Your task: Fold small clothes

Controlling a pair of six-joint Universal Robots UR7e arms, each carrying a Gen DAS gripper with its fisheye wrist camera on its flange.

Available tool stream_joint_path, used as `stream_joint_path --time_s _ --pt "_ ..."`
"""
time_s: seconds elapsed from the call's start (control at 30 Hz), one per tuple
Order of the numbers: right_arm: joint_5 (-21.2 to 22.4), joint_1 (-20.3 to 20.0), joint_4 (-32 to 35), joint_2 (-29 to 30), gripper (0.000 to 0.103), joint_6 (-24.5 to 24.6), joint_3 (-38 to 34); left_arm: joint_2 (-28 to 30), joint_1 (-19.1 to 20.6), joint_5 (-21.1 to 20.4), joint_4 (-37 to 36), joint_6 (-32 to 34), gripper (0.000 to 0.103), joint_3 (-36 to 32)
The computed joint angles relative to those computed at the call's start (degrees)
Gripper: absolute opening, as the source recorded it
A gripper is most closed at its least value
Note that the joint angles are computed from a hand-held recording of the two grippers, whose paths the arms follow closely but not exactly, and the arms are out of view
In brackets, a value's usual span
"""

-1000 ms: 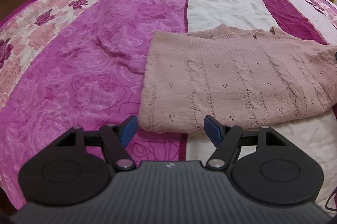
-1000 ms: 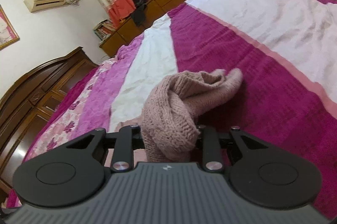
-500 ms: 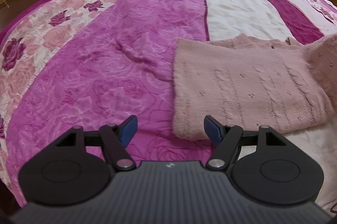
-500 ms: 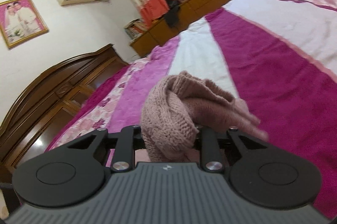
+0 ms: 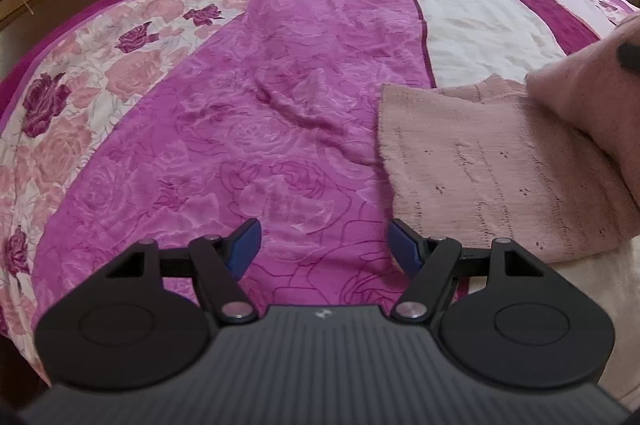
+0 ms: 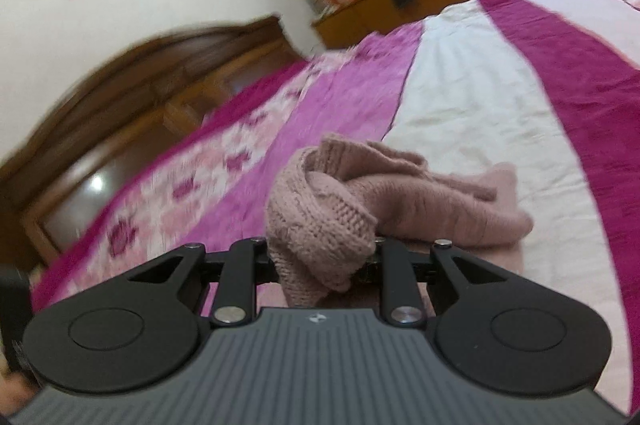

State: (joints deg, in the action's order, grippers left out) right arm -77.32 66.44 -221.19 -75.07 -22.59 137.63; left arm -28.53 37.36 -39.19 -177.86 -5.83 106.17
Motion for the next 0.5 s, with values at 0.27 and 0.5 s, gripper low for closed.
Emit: stream_joint_path --time_s 0.27,0.5 --pt "-8.0 5.6 -1.4 9.8 0.026 -5.3 -3.1 -0.6 1.1 0.2 -0.5 0.1 0.071 0.4" --pt "-12.9 7.2 -3.1 16.6 0.027 -9.3 -6.2 -0.5 2.0 -0.1 -0.8 0.2 0.071 0.0"
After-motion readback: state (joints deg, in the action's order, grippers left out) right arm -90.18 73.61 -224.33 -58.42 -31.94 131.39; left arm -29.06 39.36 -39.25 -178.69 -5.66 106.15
